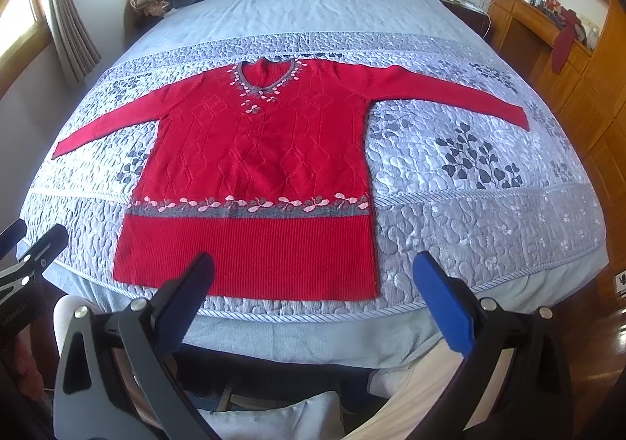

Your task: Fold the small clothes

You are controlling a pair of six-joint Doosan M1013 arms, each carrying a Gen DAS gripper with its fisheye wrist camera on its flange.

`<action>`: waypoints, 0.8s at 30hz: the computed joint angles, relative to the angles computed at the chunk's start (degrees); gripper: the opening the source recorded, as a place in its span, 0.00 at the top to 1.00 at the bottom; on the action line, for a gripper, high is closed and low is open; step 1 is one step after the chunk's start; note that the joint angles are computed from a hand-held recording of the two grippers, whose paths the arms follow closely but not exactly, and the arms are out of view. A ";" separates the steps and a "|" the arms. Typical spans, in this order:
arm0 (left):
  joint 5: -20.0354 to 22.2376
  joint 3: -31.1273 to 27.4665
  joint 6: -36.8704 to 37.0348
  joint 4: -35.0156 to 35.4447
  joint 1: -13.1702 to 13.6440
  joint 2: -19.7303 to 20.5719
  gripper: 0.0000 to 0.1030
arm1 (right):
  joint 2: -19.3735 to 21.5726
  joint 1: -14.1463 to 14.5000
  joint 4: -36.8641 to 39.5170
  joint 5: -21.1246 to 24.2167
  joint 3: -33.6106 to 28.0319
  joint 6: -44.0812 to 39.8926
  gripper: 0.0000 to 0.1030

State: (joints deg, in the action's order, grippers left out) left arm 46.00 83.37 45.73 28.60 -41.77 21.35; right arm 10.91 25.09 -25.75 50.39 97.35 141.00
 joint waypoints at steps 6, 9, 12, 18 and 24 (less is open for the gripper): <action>-0.13 0.07 0.01 0.02 0.03 -0.03 0.04 | -0.06 -0.07 0.06 -0.06 0.01 -0.07 0.03; 0.00 -0.01 0.10 -0.02 0.03 0.02 0.04 | -0.05 -0.10 0.07 -0.05 -0.02 -0.14 0.03; -0.01 0.00 0.24 -0.17 0.09 0.05 0.04 | 0.07 -0.15 0.08 -0.18 0.08 -0.10 0.03; -0.04 0.03 0.58 -0.46 0.30 0.11 0.04 | 0.03 -0.29 0.29 -0.30 0.10 -0.35 0.03; -0.09 0.07 0.64 -0.52 0.34 0.12 0.04 | 0.07 -0.31 0.16 -0.32 0.17 -0.27 0.03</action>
